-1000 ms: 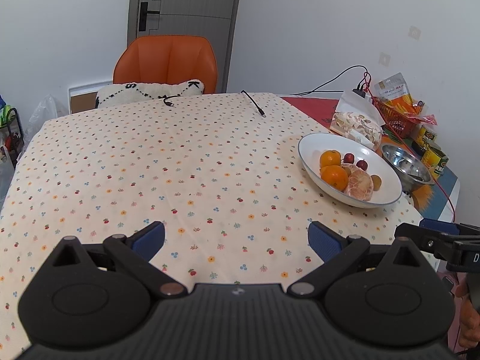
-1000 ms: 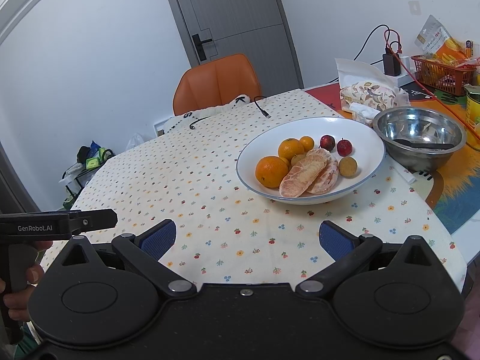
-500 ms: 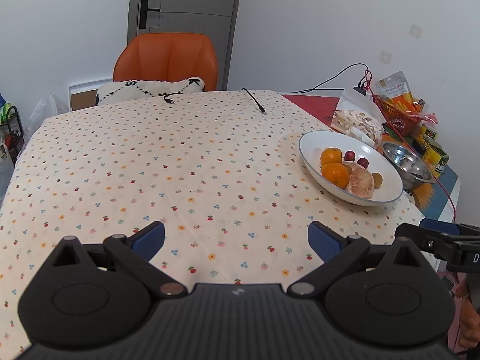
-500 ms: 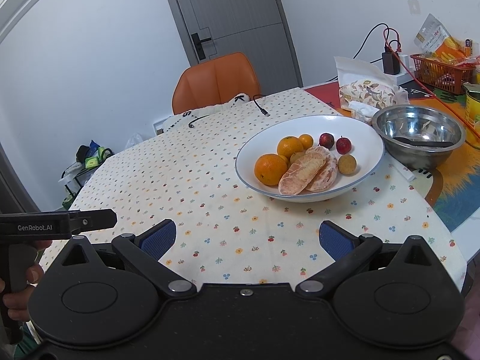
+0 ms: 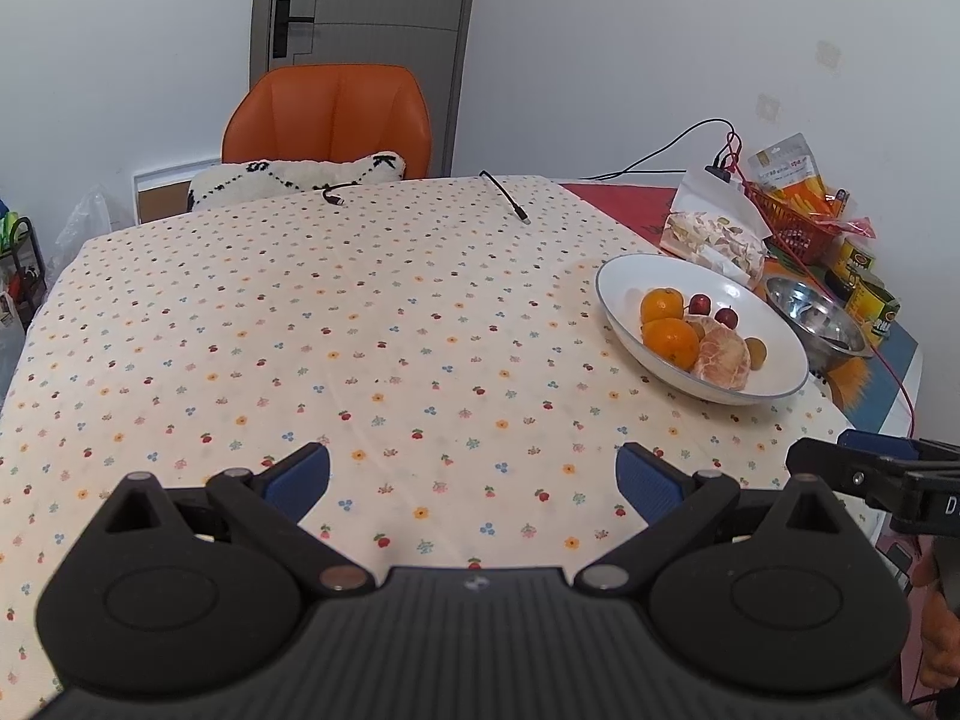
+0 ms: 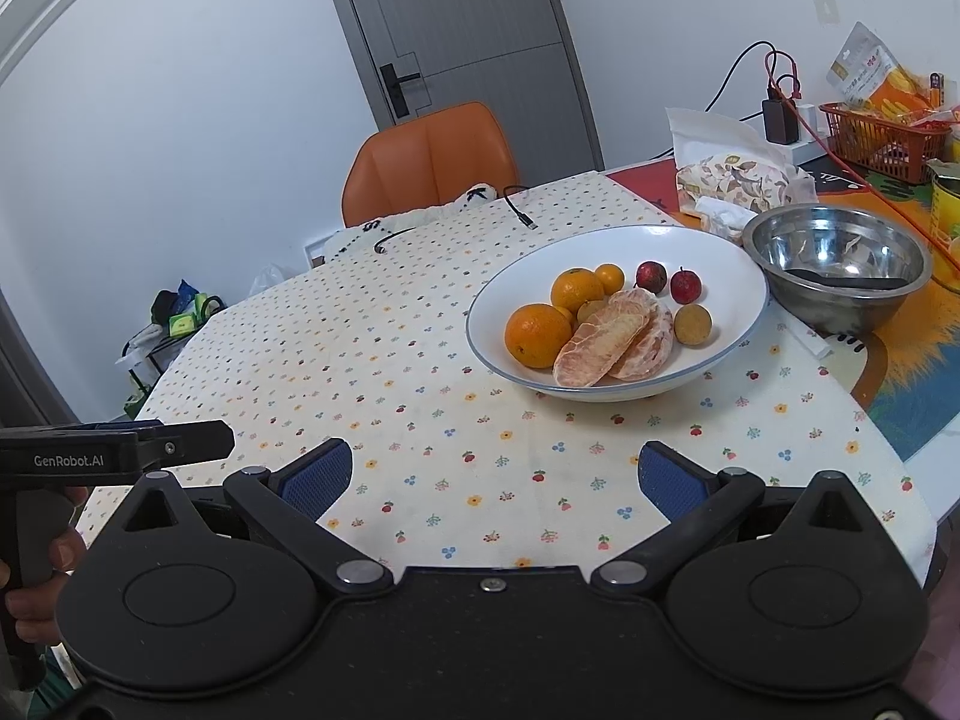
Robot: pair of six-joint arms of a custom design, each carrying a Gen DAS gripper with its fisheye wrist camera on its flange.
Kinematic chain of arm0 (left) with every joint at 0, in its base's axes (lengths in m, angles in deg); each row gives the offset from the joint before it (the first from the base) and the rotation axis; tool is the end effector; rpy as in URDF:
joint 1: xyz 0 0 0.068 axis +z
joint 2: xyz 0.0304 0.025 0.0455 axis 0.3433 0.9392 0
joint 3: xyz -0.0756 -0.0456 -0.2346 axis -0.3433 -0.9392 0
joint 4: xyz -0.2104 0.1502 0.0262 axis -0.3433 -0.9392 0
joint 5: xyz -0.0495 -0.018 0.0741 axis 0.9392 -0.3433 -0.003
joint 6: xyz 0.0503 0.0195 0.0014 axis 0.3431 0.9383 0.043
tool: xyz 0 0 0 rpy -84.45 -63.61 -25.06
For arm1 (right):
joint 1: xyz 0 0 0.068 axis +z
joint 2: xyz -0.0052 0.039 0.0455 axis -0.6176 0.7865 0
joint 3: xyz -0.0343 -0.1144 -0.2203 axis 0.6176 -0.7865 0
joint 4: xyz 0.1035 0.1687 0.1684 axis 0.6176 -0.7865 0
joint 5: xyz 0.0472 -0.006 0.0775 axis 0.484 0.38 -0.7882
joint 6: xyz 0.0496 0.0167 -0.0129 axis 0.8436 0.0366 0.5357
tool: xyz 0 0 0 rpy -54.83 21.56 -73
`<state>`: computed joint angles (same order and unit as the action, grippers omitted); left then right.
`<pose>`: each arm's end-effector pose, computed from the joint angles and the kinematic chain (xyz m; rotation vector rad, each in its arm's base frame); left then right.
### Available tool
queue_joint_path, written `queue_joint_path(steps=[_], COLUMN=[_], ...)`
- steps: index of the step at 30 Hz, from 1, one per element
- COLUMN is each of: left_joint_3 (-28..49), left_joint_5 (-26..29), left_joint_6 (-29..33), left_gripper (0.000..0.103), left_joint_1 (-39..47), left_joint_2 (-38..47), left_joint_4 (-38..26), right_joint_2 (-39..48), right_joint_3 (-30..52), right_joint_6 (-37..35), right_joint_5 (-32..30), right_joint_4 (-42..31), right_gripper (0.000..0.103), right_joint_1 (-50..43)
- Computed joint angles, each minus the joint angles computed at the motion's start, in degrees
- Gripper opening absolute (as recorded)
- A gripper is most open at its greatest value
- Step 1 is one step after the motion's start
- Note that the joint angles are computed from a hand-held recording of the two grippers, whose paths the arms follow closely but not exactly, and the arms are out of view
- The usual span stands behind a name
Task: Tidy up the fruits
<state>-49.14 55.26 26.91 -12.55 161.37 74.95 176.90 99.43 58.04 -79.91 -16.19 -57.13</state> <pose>0.2389 -0.1303 0.1299 -0.3432 2.1945 0.0120 0.3538 -0.0928 0.1143 -0.4723 2.1535 0.6807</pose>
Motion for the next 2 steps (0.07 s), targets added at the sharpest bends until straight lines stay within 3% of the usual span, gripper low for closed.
queue_joint_path(steps=[2], left_joint_3=[-0.1], left_joint_5=[0.3], left_joint_6=[0.1], left_gripper=[0.101], left_joint_1=[0.3], left_joint_2=[0.0], left_joint_4=[0.0], right_joint_2=[0.0], right_joint_3=[0.1], right_joint_6=[0.0], right_joint_5=[0.0], right_joint_4=[0.0], right_gripper=[0.103], right_joint_1=[0.0])
